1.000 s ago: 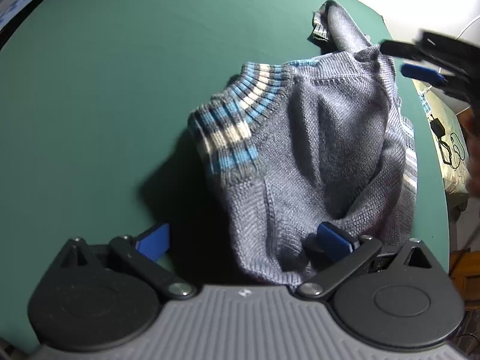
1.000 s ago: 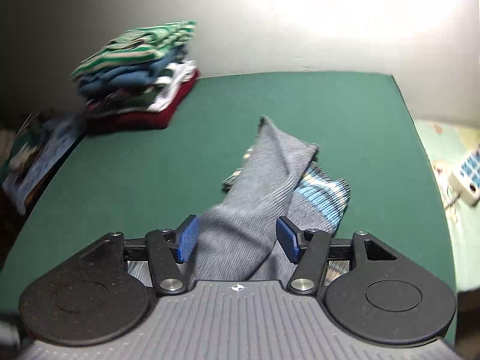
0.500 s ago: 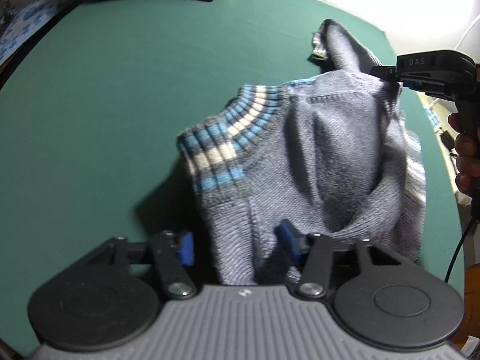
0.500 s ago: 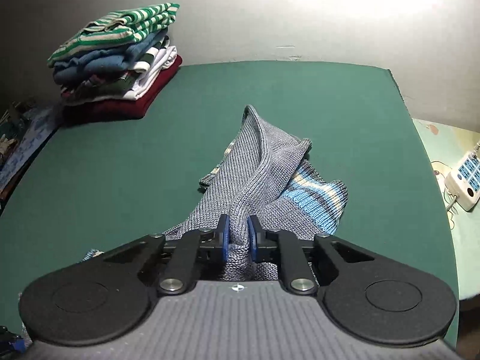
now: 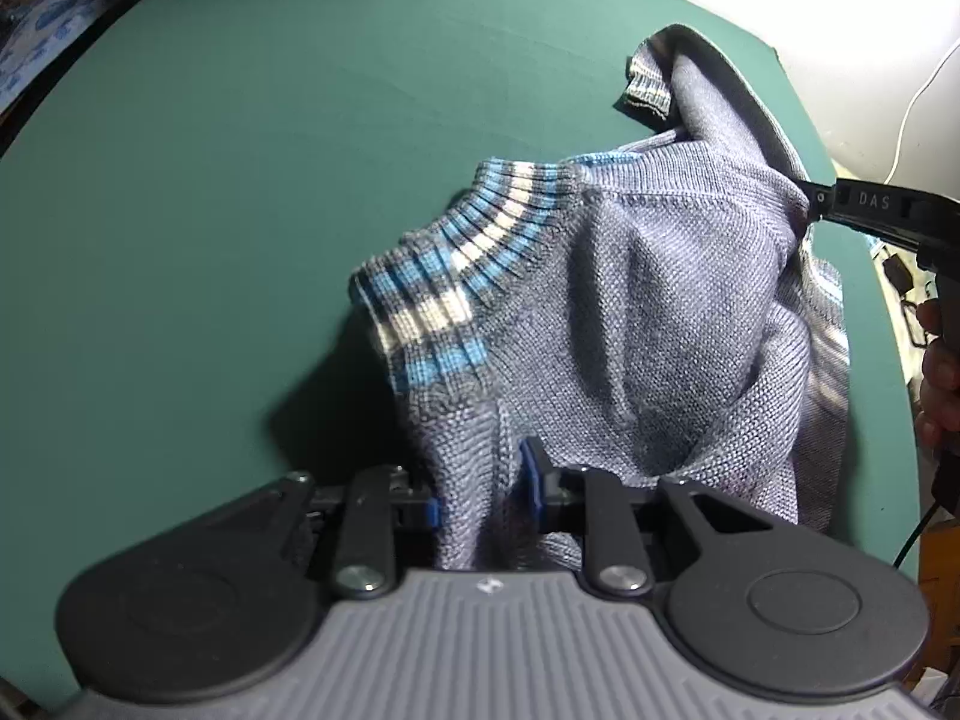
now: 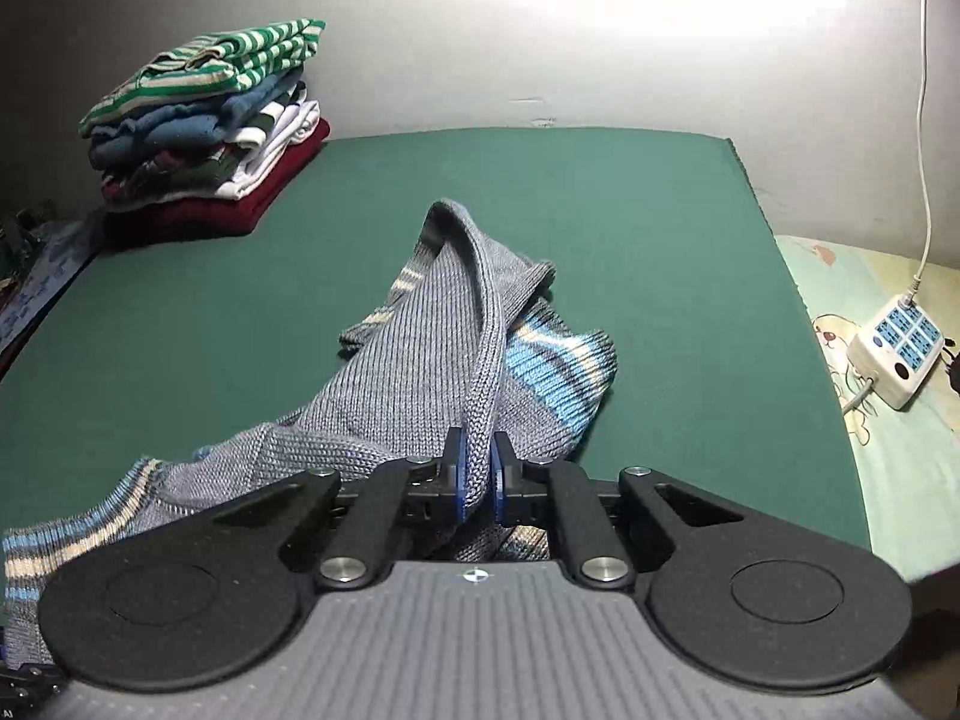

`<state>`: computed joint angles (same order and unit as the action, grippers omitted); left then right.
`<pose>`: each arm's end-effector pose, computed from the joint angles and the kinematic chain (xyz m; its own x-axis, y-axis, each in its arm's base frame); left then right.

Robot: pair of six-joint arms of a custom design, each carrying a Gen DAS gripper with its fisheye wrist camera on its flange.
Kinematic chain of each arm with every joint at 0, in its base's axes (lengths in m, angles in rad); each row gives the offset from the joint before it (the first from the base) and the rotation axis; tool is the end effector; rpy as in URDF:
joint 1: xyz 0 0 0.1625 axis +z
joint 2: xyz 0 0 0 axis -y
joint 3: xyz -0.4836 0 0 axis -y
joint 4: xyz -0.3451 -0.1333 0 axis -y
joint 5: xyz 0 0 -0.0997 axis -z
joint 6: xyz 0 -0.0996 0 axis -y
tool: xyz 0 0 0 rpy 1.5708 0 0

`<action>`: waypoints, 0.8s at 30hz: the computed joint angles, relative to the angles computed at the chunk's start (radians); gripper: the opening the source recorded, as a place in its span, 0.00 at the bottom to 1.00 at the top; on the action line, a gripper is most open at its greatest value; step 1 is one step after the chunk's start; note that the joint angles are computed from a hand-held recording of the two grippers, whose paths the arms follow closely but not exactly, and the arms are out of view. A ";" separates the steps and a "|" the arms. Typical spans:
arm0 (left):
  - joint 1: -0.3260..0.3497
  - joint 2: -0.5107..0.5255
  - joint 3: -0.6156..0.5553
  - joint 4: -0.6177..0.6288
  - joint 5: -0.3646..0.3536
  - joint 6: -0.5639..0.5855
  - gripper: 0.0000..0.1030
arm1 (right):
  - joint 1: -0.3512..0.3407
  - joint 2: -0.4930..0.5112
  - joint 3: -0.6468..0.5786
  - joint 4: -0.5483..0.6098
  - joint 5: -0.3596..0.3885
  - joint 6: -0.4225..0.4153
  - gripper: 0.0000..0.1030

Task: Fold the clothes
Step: 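Grasp the striped cuff with the left gripper while the right gripper holds the sweater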

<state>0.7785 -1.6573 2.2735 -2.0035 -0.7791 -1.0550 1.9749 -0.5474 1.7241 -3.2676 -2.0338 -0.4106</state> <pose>-0.0881 -0.3737 0.3578 -0.8067 -0.3089 -0.5038 -0.0035 0.8550 -0.5186 0.3476 -0.5869 0.0678 -0.6981 -0.4539 0.5537 -0.6760 0.6726 -0.3010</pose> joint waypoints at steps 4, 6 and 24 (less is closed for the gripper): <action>-0.010 0.031 -0.016 0.047 0.014 -0.021 0.23 | 0.014 0.017 -0.011 -0.010 -0.022 -0.043 0.25; -0.020 0.040 -0.028 0.091 0.023 -0.039 0.22 | 0.020 0.030 -0.020 -0.017 -0.040 -0.051 0.33; -0.064 0.116 -0.045 0.205 0.068 -0.093 0.22 | 0.021 0.056 -0.011 -0.090 -0.053 -0.058 0.09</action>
